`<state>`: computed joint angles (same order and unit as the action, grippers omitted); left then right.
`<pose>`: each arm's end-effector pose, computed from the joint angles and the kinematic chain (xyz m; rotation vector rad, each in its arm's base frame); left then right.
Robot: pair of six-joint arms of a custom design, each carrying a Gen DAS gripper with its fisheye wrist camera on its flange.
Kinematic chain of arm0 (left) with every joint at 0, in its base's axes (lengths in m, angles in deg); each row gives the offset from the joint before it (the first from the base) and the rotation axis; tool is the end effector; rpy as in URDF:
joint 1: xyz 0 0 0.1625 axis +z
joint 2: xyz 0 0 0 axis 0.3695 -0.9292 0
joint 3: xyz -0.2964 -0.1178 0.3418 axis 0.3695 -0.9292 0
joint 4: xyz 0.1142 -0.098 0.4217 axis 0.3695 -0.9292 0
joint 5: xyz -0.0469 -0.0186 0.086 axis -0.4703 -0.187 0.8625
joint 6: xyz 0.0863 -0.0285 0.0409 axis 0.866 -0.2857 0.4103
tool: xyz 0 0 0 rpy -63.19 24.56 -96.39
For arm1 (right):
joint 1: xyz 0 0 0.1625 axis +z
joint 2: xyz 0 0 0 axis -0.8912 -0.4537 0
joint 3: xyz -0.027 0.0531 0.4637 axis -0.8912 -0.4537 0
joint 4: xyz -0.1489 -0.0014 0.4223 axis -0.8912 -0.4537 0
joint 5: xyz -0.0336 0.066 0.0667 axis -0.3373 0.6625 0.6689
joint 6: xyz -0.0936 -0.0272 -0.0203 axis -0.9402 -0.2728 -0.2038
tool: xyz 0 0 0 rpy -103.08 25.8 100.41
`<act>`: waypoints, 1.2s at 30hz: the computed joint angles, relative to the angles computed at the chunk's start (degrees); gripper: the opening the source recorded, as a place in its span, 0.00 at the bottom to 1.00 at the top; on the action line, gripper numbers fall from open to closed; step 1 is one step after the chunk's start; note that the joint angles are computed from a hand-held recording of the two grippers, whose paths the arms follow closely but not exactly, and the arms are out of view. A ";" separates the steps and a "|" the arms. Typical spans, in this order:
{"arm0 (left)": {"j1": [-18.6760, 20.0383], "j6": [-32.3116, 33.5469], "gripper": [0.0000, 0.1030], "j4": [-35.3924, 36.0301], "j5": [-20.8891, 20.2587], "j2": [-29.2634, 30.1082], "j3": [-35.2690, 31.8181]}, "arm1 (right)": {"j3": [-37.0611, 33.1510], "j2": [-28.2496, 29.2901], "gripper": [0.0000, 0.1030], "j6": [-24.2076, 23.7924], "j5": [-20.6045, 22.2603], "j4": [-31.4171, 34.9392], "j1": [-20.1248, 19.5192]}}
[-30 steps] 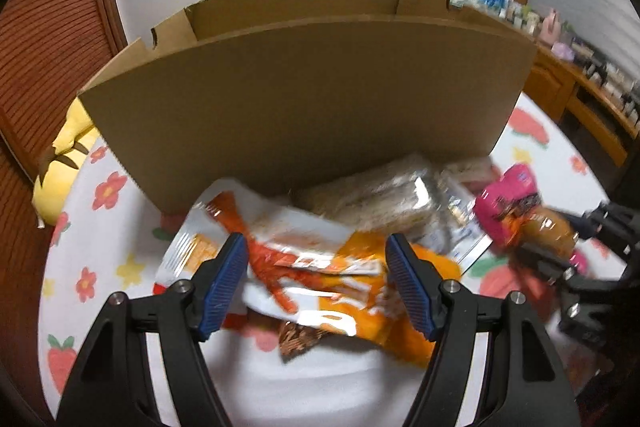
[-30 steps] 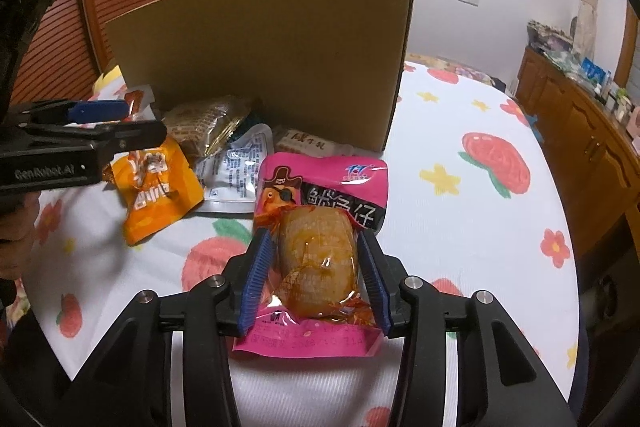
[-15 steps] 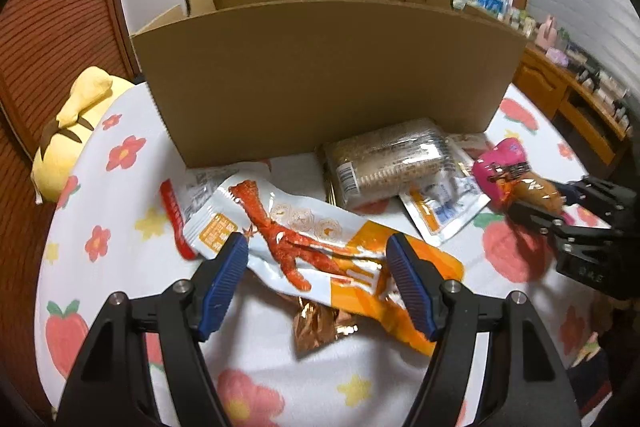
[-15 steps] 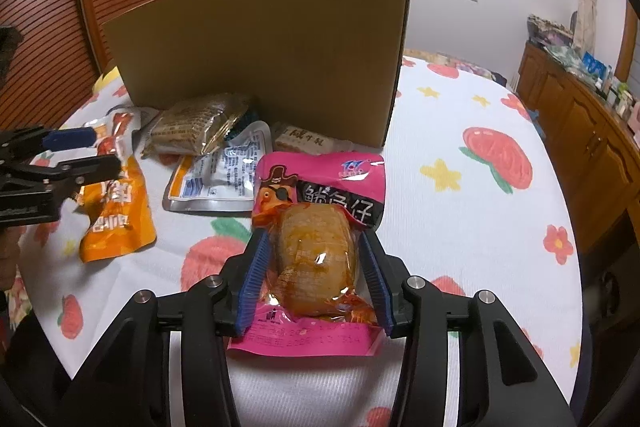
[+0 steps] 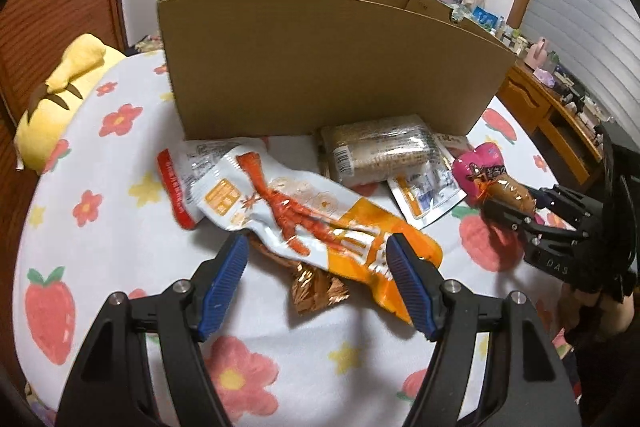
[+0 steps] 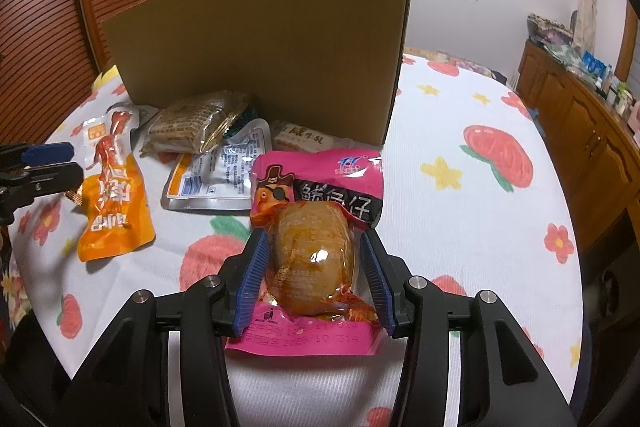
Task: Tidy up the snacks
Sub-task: 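Grasp the orange chicken-feet packet with the left tool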
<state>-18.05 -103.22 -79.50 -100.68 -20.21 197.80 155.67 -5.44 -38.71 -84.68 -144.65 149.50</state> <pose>-0.2885 -0.2205 0.0564 0.1465 2.3437 -0.9373 0.0960 -0.3122 0.2107 1.1416 -2.3297 0.6028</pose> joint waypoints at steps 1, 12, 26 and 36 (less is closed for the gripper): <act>0.64 0.53 0.70 -0.76 0.08 0.10 -0.05 | 0.00 0.00 0.47 0.00 0.00 0.00 0.00; 6.55 4.91 0.70 -5.26 0.05 2.74 -1.82 | -0.04 -0.01 0.47 0.06 -0.04 0.07 0.05; 7.83 8.42 0.50 -8.67 1.93 4.26 -1.60 | 0.05 0.20 0.47 -0.16 -0.27 -0.43 0.17; 5.11 5.05 0.23 -6.09 2.91 1.82 0.05 | 0.04 0.24 0.47 -0.12 -0.26 -0.42 0.16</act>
